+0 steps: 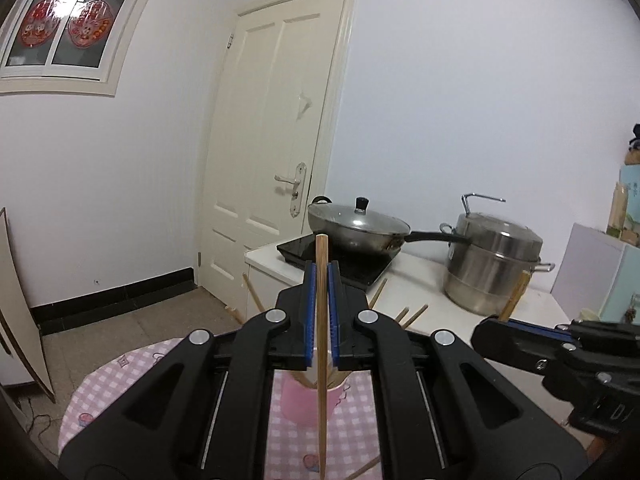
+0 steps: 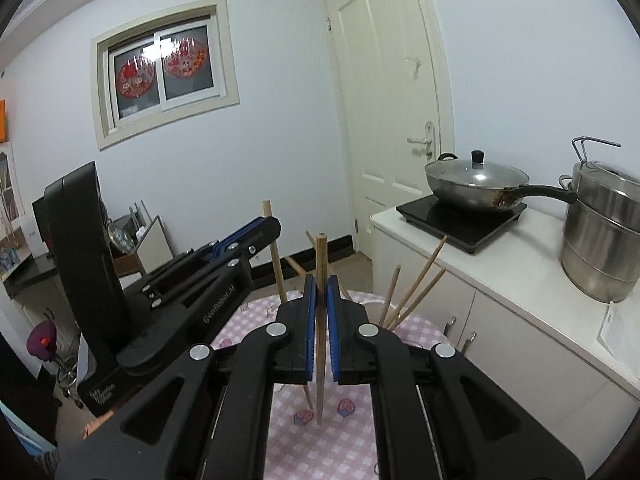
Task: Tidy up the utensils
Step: 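Lower both chopsticks into the pink cup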
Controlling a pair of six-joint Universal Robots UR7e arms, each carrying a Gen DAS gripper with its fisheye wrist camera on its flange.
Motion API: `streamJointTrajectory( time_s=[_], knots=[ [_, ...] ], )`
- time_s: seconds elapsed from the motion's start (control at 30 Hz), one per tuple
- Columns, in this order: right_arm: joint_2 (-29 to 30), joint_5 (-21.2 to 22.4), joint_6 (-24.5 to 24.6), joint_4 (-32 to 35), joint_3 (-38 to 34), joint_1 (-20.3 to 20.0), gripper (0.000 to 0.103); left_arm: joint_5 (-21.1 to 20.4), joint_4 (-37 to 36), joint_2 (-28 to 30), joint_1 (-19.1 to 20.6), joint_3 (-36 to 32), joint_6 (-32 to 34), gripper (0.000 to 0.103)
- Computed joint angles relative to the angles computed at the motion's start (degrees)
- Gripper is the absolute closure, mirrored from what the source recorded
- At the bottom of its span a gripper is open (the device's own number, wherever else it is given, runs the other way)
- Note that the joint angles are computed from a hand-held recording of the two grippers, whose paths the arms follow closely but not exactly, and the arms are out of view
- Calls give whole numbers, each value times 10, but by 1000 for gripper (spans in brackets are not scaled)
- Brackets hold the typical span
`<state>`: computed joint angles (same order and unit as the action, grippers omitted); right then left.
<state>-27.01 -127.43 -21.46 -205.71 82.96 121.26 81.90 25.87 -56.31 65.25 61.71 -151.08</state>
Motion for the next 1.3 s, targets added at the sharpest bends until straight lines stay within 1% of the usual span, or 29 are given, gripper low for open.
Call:
streamJointTrajectory(
  time_s=[0.23, 0.33, 0.5, 0.7, 0.83, 1.0, 1.07, 1.2, 1.3],
  knots=[
    [15, 19, -24, -32, -36, -9, 99, 14, -6, 18, 0, -22, -31, 97],
    [29, 13, -56, -45, -68, -11, 99, 19, -12, 28, 1, -35, -38, 97],
    [49, 14, -98, -61, -115, -21, 99, 16, -42, 40, 1, -49, -46, 97],
    [69, 36, -120, -63, -157, -37, 99, 17, -104, 40, -1, -32, -36, 97],
    [82, 44, -126, -60, -179, -49, 99, 15, -133, 46, -1, -27, -27, 97],
    [85, 53, -127, -54, -184, -59, 99, 14, -122, 65, 3, -51, -21, 97],
    [89, 53, -138, -60, -189, -62, 99, 15, -122, 68, 5, -51, -19, 97],
    [88, 52, -121, -47, -181, -68, 99, 15, -93, 85, 12, -70, -22, 97],
    [86, 46, -116, -44, -170, -71, 99, 16, -86, 87, 16, -68, -14, 97]
  ],
)
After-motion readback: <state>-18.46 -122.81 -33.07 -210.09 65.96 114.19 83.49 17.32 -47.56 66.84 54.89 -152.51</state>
